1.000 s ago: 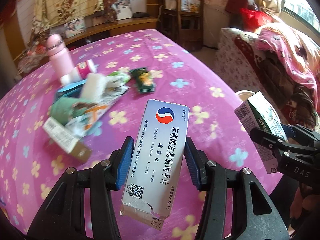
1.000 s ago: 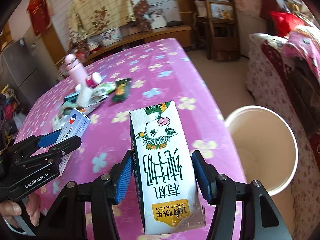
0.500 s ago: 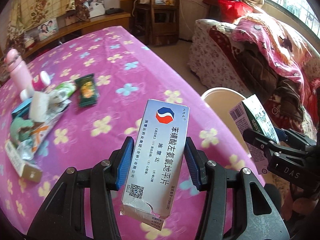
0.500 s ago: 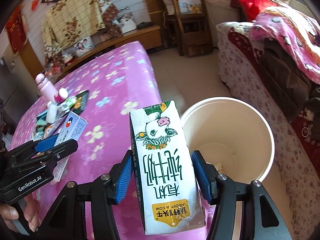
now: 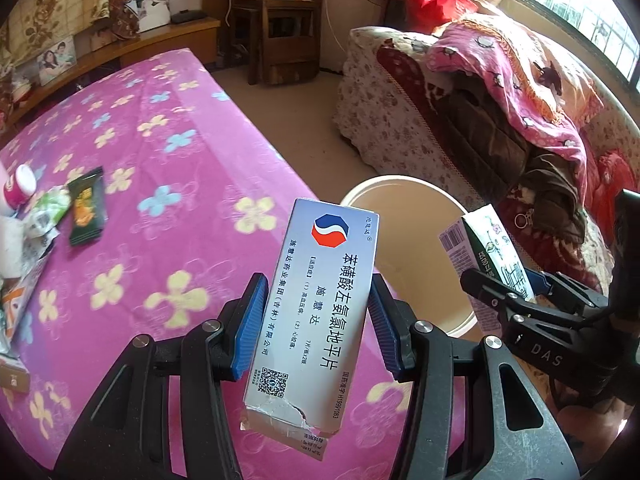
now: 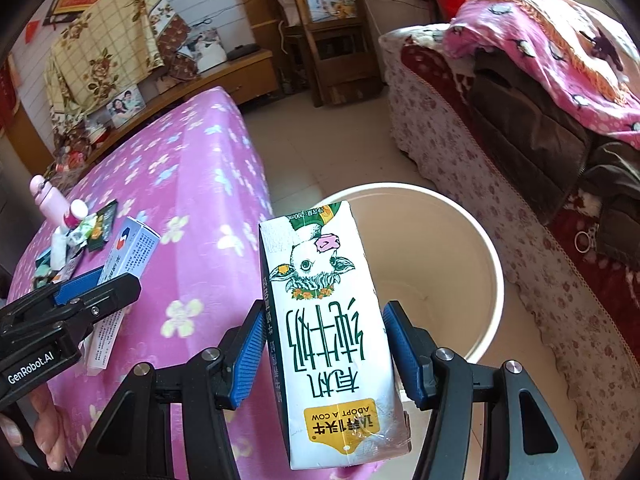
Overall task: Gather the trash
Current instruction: 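Carry both boxes over the white bucket and open both grippers to drop them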
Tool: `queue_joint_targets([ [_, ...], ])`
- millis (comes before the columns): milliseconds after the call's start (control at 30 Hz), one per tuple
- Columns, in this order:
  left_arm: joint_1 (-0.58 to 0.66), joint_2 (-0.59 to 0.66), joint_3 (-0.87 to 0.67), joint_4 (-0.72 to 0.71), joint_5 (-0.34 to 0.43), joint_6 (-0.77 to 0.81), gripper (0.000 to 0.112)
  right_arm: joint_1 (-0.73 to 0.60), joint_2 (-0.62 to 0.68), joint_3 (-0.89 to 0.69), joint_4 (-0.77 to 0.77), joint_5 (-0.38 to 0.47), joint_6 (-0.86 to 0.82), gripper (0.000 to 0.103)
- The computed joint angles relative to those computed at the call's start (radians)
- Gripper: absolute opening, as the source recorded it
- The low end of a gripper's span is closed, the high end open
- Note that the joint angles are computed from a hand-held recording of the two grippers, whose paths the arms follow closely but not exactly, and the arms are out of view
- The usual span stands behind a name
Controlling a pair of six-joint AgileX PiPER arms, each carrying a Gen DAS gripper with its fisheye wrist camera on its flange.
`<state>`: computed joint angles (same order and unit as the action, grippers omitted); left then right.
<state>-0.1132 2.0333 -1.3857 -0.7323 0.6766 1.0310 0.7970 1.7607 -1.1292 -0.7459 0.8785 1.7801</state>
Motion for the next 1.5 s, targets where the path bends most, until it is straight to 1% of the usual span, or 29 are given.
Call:
queue_joint_targets([
  [133,-0.029,0.014,-0.012,0.008,0.004,-0.021,0.049,-0.016,-0.013,0.038,-0.005,-0.017,0.018,0.057],
  [400,-0.062,0.053,-0.057,-0.003,0.045,-0.061,0.049,-0.042,-0.018,0.085,-0.001,-0.049,0.040,0.057],
  [633,-0.080,0.071,-0.081,-0.026,0.070,-0.053,0.049,-0.064,-0.020,0.113,0.000,-0.068,0.051,0.057],
  [967,-0.097,0.075,-0.077,-0.059,0.068,-0.007,0.049,-0.080,-0.008,0.120,0.014,-0.069,0.047,0.057],
  [1067,-0.098,0.077,-0.078,-0.068,0.069,0.000,0.049,-0.086,-0.001,0.120,0.024,-0.055,0.052,0.057],
  [1133,-0.097,0.075,-0.073,-0.078,0.063,0.010,0.050,-0.093,0.001,0.121,0.040,-0.051,0.051,0.058],
  [1167,-0.098,0.076,-0.073,-0.077,0.063,0.009,0.050,-0.097,0.000,0.123,0.048,-0.050,0.054,0.061],
  [1200,-0.098,0.078,-0.075,-0.076,0.066,0.008,0.050,-0.097,-0.002,0.126,0.048,-0.051,0.062,0.064],
  [1400,-0.076,0.104,-0.100,-0.099,0.124,0.002,0.050,-0.087,-0.018,0.135,0.044,-0.034,0.087,0.065],
  [1467,-0.068,0.110,-0.108,-0.098,0.138,-0.004,0.052,-0.085,-0.024,0.137,0.044,-0.032,0.089,0.065],
  [1500,-0.065,0.110,-0.110,-0.098,0.143,-0.007,0.056,-0.084,-0.026,0.137,0.045,-0.029,0.090,0.065],
])
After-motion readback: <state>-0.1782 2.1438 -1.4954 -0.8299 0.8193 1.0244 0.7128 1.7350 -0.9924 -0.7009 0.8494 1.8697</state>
